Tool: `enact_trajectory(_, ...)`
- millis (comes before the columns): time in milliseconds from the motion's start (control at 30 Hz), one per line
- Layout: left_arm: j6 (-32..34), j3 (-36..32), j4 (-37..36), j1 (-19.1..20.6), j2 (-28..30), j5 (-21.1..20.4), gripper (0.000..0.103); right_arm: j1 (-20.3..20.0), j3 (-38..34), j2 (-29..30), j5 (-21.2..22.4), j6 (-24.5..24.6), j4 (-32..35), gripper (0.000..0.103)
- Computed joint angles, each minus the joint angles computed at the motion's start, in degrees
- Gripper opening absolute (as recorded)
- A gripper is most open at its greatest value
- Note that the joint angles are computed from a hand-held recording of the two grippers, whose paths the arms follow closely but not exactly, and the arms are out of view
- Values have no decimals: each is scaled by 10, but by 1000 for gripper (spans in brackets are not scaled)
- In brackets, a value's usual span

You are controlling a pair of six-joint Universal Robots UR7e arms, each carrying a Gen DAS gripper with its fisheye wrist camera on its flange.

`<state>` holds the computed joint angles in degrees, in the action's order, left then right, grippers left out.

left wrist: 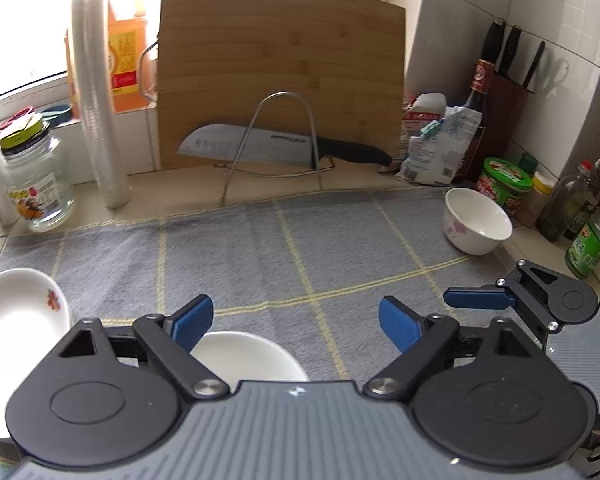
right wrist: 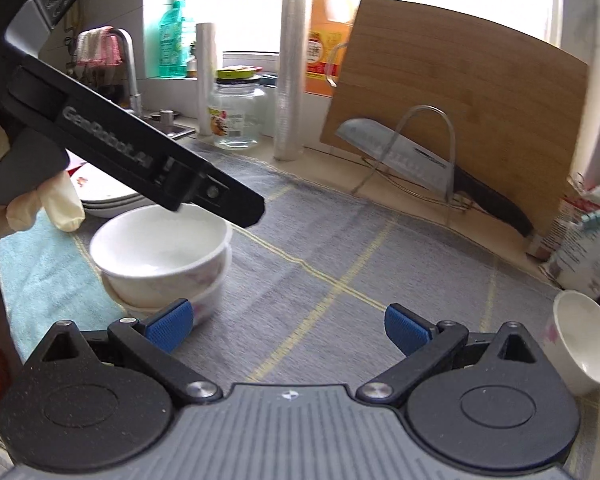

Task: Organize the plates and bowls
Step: 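Open the left tool to release the bowl and withdraw, then move the right tool to the white bowl by the condiment jars and grip its rim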

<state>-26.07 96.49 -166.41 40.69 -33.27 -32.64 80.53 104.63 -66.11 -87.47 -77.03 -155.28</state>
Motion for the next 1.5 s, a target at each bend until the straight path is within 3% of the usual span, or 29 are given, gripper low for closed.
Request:
enact_trajectory(133, 52, -53, -32, 3, 46, -19, 94, -19, -29, 4, -30, 38, -38, 103)
enact_trajectory(300, 69, -128, -21, 14, 98, -69, 95, -39, -82, 23, -71, 71, -83, 103)
enact_trajectory(533, 101, -239, -10, 34, 181, -123, 95, -56, -174, 55, -88, 109, -78, 103)
enact_trajectory(800, 207, -381, 37, 44, 278, -113, 95, -52, -262, 90, -80, 142, -16, 103)
enact_trajectory(967, 219, -452, 71, 56, 317, -137, 95, -46, -315, 118, -85, 150, 33, 103)
enact_trajectory(1500, 279, -626, 124, 72, 410, -143, 93, -30, -460, 209, -122, 154, 149, 103)
